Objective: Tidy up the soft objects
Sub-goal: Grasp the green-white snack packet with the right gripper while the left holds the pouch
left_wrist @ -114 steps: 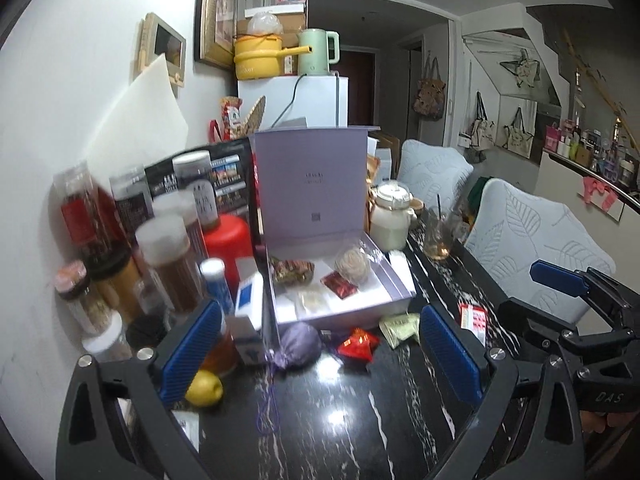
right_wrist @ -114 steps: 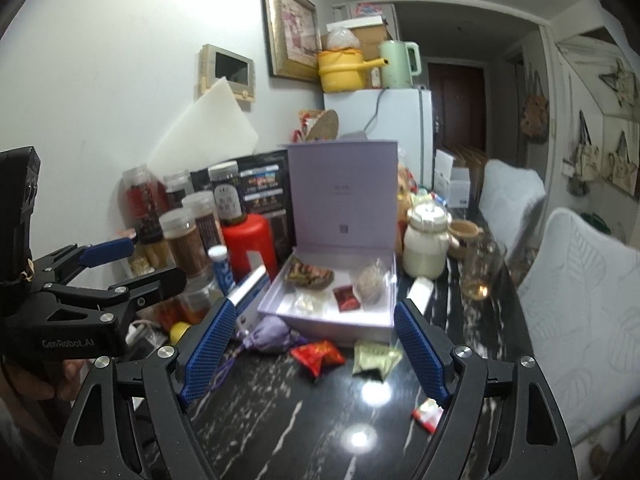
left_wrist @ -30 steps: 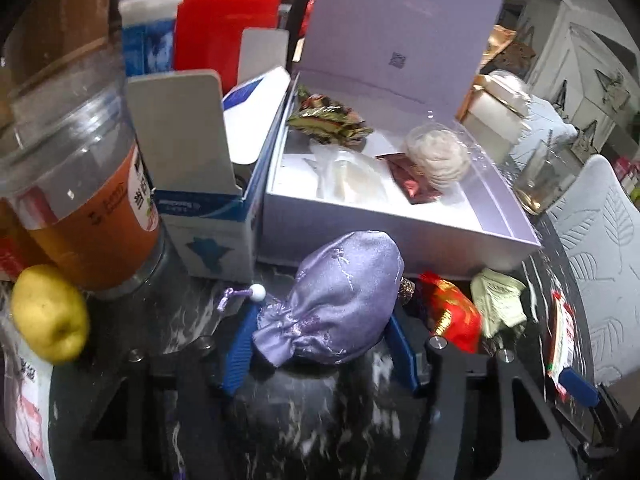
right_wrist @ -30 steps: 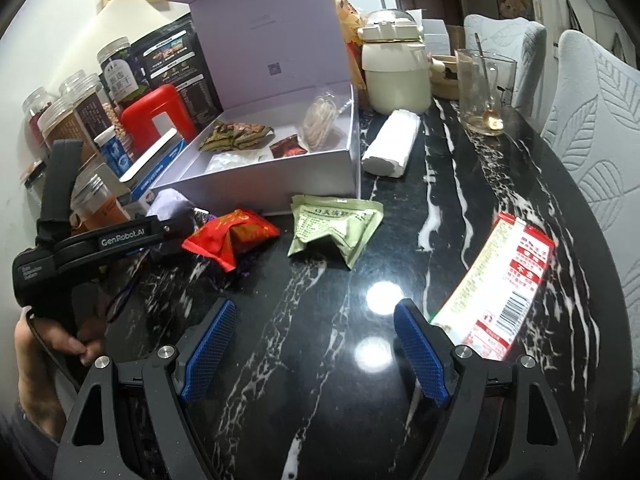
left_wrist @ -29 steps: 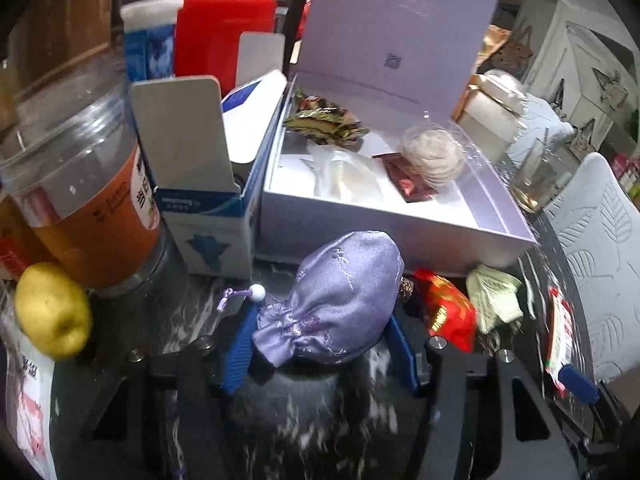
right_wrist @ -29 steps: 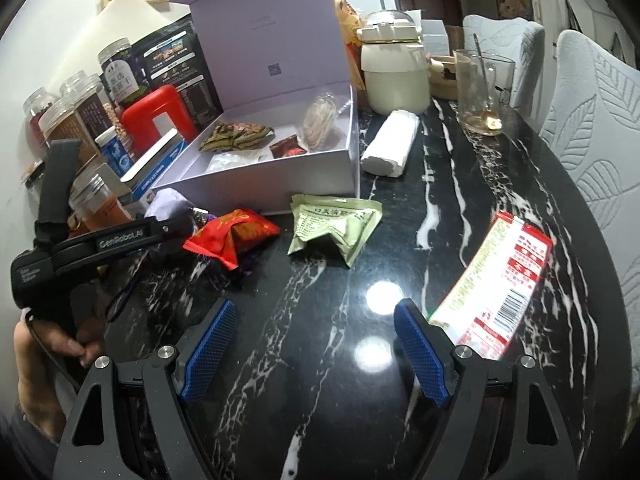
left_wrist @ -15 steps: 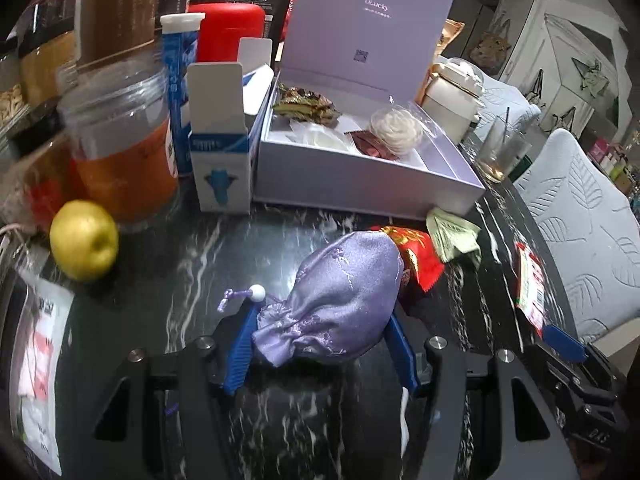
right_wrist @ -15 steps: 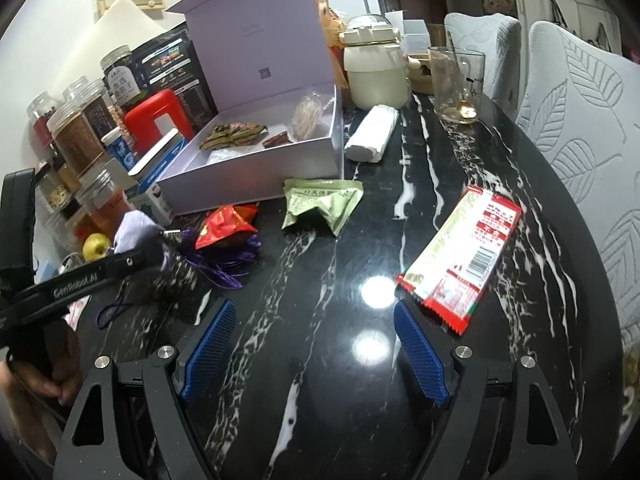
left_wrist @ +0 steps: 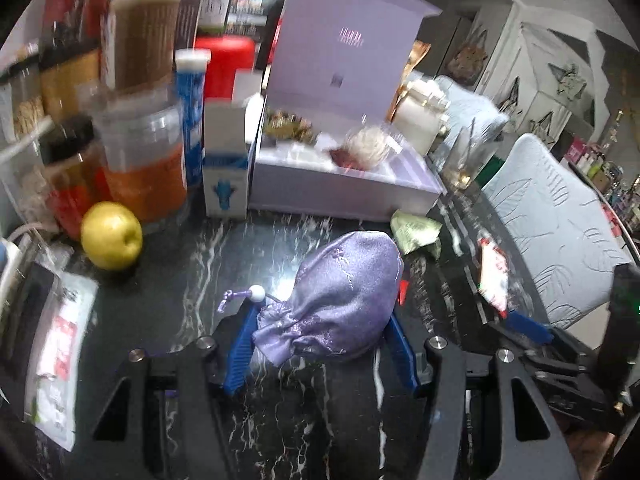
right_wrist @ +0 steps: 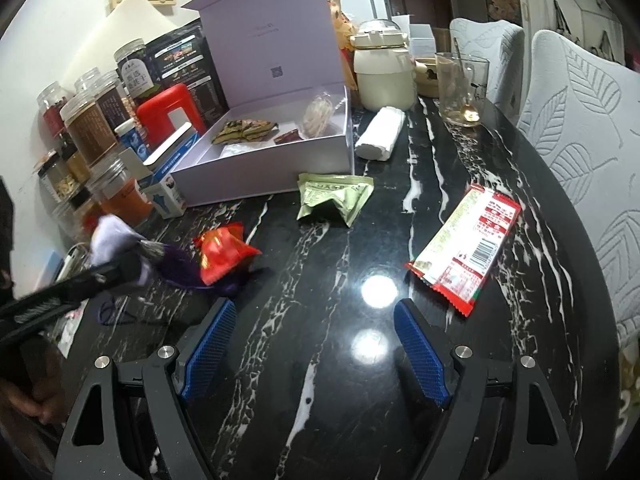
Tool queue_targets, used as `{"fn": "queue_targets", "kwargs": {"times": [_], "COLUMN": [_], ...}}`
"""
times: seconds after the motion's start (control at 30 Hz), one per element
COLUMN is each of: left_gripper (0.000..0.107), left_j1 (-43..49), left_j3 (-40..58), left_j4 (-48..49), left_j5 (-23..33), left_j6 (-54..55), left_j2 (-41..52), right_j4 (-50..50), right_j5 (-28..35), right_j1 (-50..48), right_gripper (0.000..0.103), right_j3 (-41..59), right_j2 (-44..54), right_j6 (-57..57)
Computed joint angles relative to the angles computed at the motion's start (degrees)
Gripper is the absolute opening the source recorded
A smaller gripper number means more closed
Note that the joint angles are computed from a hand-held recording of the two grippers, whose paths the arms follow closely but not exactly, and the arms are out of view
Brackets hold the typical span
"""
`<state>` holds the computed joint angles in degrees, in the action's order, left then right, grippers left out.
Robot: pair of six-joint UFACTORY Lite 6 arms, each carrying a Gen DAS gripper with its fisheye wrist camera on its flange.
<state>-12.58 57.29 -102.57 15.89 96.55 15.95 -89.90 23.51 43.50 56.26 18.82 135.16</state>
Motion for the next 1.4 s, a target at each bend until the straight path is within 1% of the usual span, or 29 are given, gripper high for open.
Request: {"fn": "queue_targets", "kwargs": {"times": [0.13, 0.23, 0.4, 0.47, 0.57, 0.73, 0.83, 0.9, 1.07, 1.17, 1.23, 1.33, 1.4], "left_gripper": [0.058, 0.058, 0.058, 0.058, 0.058, 0.058, 0.058, 0.058, 0.058, 0.058, 0.058, 0.058, 0.058], "left_j1": [0.00, -0.04, -0.27, -0.56, -0.52, -0.96, -0.78, -0.60, -0.61, -0.29, 0.05, 0.30, 0.12], "left_j3": [-1.78, -2.25, -0.86, -0.66, 0.13, 1.99, 3.42, 4.83, 8.42, 11.52, 13.50, 16.24, 17.87], "left_j4": [-3.75, -4.90, -3.01, -5.80, -5.21, -7.28, -6.86, -5.46, -5.52, -0.65, 2.61, 6.35, 6.70], "left_j5": [0.08, -0.08, -1.00, -1.92, -1.85, -2.68, -2.65, -2.75, -4.19, -4.01, -3.57, -3.26, -3.73], "left_j6": [4.50, 5.81, 3.30, 5.86, 4.83, 6.58, 5.82, 4.08, 4.08, -1.02, -4.56, -8.65, -9.07], "left_j2": [-4.09, -5.03, -3.13, -2.44, -1.09, 1.51, 3.32, 4.71, 8.12, 11.07, 12.96, 15.47, 17.01], "right_j4": [0.71, 1.39, 1.66, 2.80, 5.17, 7.52, 9.84, 11.34, 15.75, 22.02, 28.09, 35.78, 40.76], "right_j5": [0.61, 1.05, 1.24, 0.96, 0.71, 0.58, 0.82, -0.09, -2.11, -3.69, -4.40, -3.59, -2.01], "right_j1": [0.32, 0.26, -0.29, -0.80, -1.53, -3.37, -4.55, -5.65, -8.38, -10.30, -11.62, -12.98, -13.52], "right_gripper": [0.082, 0.082, 0.082, 0.082, 0.082, 0.082, 0.082, 0.082, 0.082, 0.082, 0.085, 0.086, 0.088], "right_j3": [-0.28, -0.97, -1.98, -1.51, -0.24, 2.81, 6.54, 9.24, 16.95, 22.66, 27.28, 34.10, 38.85], "right_j2": [-0.48, -1.33, -2.35, -1.94, -0.83, 1.47, 4.47, 6.65, 13.12, 17.47, 20.69, 25.17, 28.09], "right_j6": [-0.06, 0.09, 0.73, -0.62, -3.81, -8.00, -12.81, -15.96, -24.05, -32.19, -39.77, -49.36, -55.73]}}
